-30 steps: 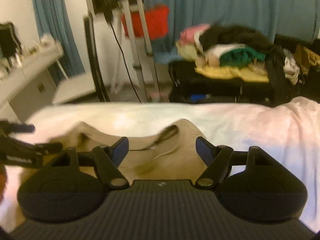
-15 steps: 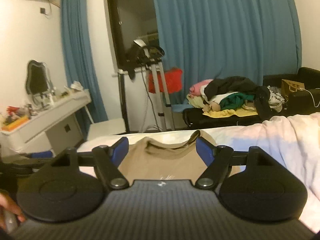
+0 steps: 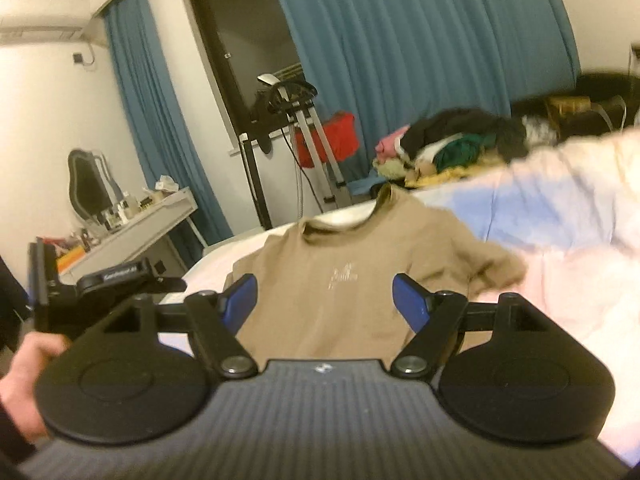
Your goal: Fold clothes
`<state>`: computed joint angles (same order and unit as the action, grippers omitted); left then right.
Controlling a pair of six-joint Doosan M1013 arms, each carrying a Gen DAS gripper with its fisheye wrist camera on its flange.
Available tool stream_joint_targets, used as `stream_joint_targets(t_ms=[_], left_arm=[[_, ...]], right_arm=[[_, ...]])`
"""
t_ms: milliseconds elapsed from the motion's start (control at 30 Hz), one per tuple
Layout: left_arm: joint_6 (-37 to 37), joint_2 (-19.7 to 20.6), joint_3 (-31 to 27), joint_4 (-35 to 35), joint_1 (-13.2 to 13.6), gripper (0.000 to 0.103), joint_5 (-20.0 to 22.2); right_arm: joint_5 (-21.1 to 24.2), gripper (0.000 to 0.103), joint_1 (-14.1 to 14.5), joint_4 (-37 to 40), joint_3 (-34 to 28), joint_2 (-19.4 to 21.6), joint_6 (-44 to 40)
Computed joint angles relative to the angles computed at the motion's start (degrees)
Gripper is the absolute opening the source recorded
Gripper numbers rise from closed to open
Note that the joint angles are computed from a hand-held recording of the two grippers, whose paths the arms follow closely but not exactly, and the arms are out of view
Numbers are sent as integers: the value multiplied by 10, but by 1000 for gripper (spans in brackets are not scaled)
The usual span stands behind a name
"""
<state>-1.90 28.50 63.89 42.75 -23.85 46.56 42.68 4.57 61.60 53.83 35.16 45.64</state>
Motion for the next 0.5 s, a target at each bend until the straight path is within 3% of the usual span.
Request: stream_joint_targets(t_ms=[100,267,467,500], left_arm=[[-16,16,-4,-4,15,98,-3],[1,66,-60,34,34,98,44],[-99,108,-94,102,56,95,21],[-84,119,-110,95,58,89,26]], right_arm=[[5,76,-1,-1,-14,21,14],[14,76,1,-29,-65,67,60],[30,76,11,-89,-124,118,124],[32,76,13,-98,-131,124,128]])
